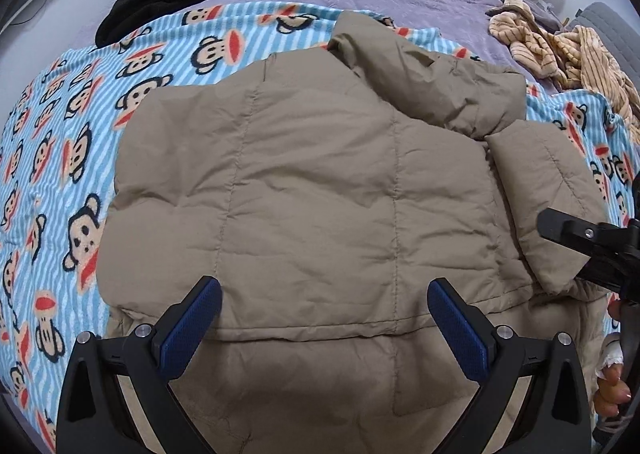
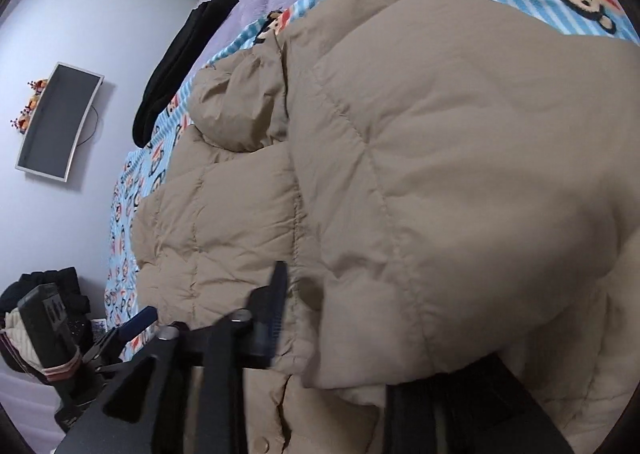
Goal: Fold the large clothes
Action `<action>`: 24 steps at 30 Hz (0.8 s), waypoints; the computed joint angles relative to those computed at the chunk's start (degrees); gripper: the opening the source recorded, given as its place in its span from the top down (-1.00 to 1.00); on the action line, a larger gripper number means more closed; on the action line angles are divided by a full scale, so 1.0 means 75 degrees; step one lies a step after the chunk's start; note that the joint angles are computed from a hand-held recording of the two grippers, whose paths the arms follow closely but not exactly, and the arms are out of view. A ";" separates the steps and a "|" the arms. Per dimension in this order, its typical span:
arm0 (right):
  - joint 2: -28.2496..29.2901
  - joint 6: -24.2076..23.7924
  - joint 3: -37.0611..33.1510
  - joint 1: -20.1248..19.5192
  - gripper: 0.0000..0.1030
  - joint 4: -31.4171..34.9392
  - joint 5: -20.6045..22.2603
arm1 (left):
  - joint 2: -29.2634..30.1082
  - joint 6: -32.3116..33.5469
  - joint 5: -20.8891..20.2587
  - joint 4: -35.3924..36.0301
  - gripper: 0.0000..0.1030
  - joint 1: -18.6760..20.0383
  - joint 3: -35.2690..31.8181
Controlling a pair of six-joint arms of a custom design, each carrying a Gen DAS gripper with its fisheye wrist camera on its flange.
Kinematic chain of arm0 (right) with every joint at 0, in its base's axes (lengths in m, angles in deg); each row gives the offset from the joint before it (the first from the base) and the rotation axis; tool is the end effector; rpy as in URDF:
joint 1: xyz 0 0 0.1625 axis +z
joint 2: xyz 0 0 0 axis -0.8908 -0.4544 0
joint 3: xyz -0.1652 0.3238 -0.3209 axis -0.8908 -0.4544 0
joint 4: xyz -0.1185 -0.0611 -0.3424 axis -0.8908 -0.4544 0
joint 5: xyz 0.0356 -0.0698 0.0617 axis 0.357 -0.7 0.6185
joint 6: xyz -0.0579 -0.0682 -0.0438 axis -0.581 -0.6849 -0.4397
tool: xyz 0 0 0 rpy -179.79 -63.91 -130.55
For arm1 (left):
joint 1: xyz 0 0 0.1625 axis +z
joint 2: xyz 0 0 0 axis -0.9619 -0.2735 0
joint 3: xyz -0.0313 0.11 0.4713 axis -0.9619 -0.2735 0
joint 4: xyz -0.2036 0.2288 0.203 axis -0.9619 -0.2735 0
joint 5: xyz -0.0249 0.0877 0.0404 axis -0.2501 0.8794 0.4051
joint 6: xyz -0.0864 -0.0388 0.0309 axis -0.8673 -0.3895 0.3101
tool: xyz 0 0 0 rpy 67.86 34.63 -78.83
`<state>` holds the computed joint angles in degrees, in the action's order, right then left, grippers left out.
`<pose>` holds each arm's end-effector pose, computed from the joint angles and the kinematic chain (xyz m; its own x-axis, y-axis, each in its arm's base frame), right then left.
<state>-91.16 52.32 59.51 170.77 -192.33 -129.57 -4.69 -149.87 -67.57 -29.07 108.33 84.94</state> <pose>0.3017 -0.5352 0.1520 -0.9863 -0.1449 0.0793 -0.1534 0.9815 -0.1142 -0.1993 -0.3776 0.2929 -0.7480 -0.2223 -0.6254 0.0823 0.9039 -0.4197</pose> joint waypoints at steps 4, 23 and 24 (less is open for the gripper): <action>-0.0587 0.0257 0.0190 0.0117 -0.34 -0.0016 0.0250 | -0.0161 0.0417 0.0204 -0.0214 -1.00 0.0132 -0.0102; 0.0608 -0.1373 -0.1221 0.1351 0.81 0.0630 -0.0740 | -0.1488 0.1586 -0.0183 -0.2773 -1.00 0.0635 0.0492; 0.0769 -0.1452 -0.1346 0.1493 0.78 0.1097 -0.1113 | -0.1475 0.1706 -0.0341 -0.3036 -1.00 0.0696 0.0542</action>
<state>-85.39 41.43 49.42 181.97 -184.11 -137.92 -15.75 -137.07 -70.13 -51.84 113.55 89.01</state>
